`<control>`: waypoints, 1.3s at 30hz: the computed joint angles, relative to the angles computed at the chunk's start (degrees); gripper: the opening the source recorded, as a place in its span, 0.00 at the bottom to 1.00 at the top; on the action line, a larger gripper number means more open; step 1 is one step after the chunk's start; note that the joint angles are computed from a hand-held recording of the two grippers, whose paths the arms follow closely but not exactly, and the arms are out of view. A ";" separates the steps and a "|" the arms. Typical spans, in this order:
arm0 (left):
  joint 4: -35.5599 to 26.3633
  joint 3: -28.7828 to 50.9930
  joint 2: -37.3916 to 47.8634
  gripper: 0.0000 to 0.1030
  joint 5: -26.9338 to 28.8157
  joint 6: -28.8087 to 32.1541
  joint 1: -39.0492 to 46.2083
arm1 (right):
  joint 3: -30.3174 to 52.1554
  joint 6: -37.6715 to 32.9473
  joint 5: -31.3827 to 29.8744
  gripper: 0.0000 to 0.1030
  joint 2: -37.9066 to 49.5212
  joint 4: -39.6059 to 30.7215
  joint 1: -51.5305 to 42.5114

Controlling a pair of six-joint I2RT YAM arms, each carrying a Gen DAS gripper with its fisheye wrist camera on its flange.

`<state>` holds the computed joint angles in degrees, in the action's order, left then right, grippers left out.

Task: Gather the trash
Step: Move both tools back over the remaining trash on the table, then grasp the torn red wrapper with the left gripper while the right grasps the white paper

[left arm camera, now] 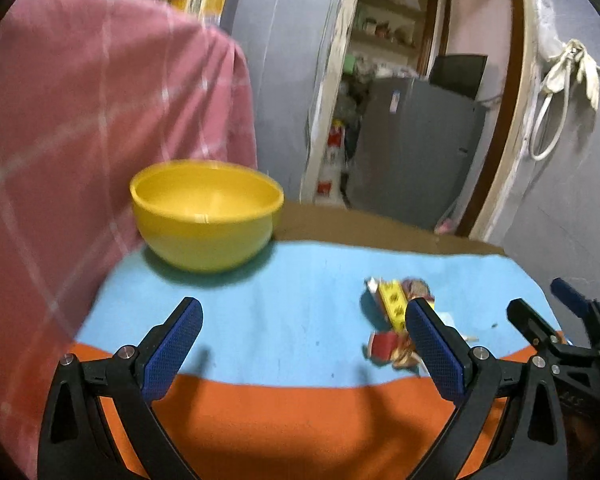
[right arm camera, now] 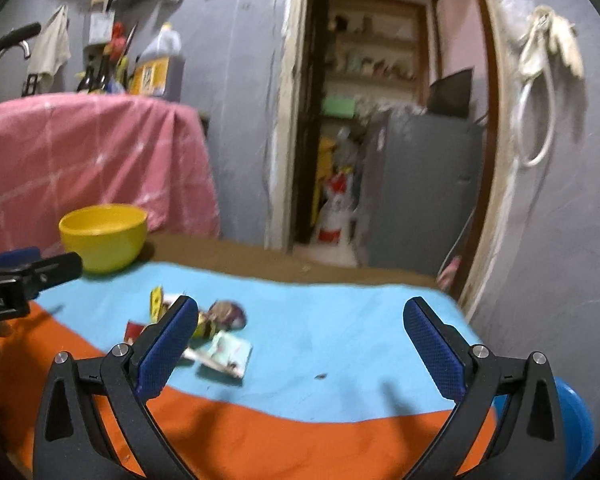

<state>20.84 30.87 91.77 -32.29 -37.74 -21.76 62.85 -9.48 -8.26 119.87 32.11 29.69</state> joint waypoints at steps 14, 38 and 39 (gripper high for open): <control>-0.74 3.39 4.74 0.61 21.90 2.31 5.22 | 8.66 1.44 -5.94 1.00 2.96 -15.20 -1.88; 1.20 1.96 4.13 0.08 24.24 -0.99 6.66 | 18.38 -5.84 -5.26 0.94 7.24 -30.53 0.61; 1.51 1.86 4.49 0.08 25.09 -1.22 7.27 | 19.20 -6.47 -4.71 0.89 7.70 -31.55 0.99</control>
<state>22.35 32.73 96.26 -7.20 -38.96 -14.50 82.06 -15.96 -12.97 127.58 0.56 30.68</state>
